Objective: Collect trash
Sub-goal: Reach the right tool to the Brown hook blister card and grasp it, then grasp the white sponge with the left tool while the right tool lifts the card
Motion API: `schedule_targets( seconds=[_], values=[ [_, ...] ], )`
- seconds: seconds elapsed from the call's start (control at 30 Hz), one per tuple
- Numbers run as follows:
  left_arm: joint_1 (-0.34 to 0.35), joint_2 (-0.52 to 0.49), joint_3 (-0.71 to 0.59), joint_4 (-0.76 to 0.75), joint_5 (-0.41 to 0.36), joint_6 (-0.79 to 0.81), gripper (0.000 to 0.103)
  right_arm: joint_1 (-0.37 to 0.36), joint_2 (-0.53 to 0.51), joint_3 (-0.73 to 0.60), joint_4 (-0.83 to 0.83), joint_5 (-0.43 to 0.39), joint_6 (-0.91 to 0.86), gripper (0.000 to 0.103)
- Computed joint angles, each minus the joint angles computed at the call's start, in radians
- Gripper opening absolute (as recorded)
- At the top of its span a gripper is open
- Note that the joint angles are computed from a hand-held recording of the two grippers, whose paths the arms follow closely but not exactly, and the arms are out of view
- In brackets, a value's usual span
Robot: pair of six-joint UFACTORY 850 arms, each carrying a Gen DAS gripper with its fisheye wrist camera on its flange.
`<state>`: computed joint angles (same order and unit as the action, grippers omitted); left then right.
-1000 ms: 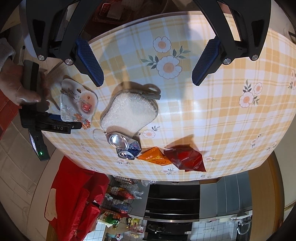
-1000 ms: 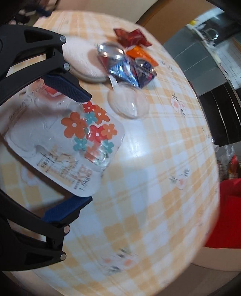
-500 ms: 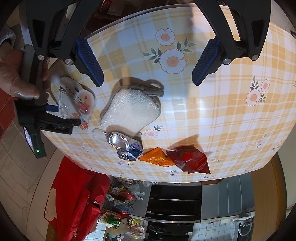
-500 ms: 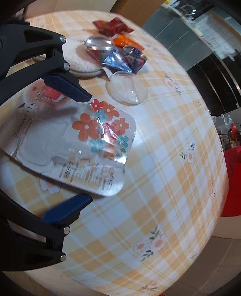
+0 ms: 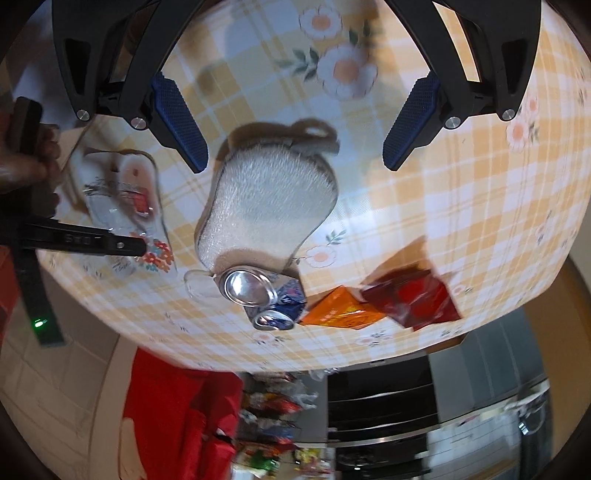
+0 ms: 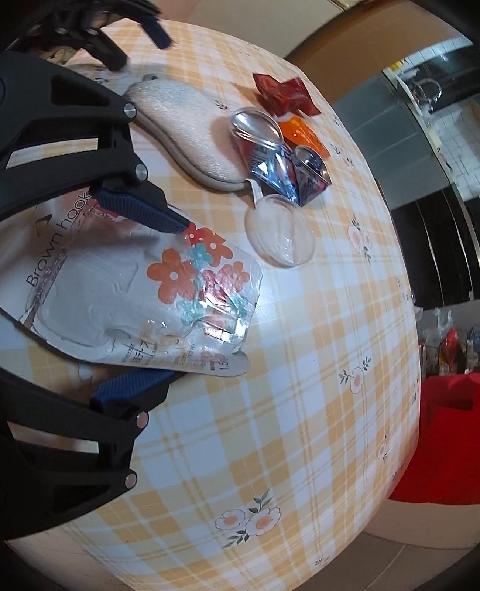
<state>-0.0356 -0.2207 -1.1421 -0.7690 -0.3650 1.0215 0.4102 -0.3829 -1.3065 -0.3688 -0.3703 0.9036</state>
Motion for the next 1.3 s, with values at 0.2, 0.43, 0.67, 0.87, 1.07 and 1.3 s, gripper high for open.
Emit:
schedule_targets(
  seconds=[0.2, 0.43, 0.67, 0.87, 1.07, 1.3],
  values=[
    [-0.042, -0.086, -0.091, 0.204, -0.011, -0.126, 0.093, -0.001, 0.041, 0.051, -0.025, 0.055, -0.029, 0.07],
    [-0.068, -0.157, -0.168, 0.316, -0.067, -0.196, 0.093, -0.016, 0.071, 0.081, 0.007, 0.088, -0.066, 0.07],
    [-0.079, -0.127, -0.122, 0.378, -0.037, -0.199, 0.082, -0.025, 0.098, 0.113, 0.055, 0.113, -0.093, 0.07],
    [-0.035, -0.051, -0.052, 0.32, -0.085, -0.152, 0.081, -0.026, 0.127, 0.137, 0.075, 0.133, -0.103, 0.07],
    [0.034, 0.067, 0.051, 0.206, -0.113, -0.102, 0.081, -0.013, 0.155, 0.155, 0.067, 0.143, -0.101, 0.07],
    [0.091, 0.181, 0.134, 0.068, -0.127, -0.063, 0.081, 0.014, 0.188, 0.165, 0.035, 0.143, -0.067, 0.07]
  ],
)
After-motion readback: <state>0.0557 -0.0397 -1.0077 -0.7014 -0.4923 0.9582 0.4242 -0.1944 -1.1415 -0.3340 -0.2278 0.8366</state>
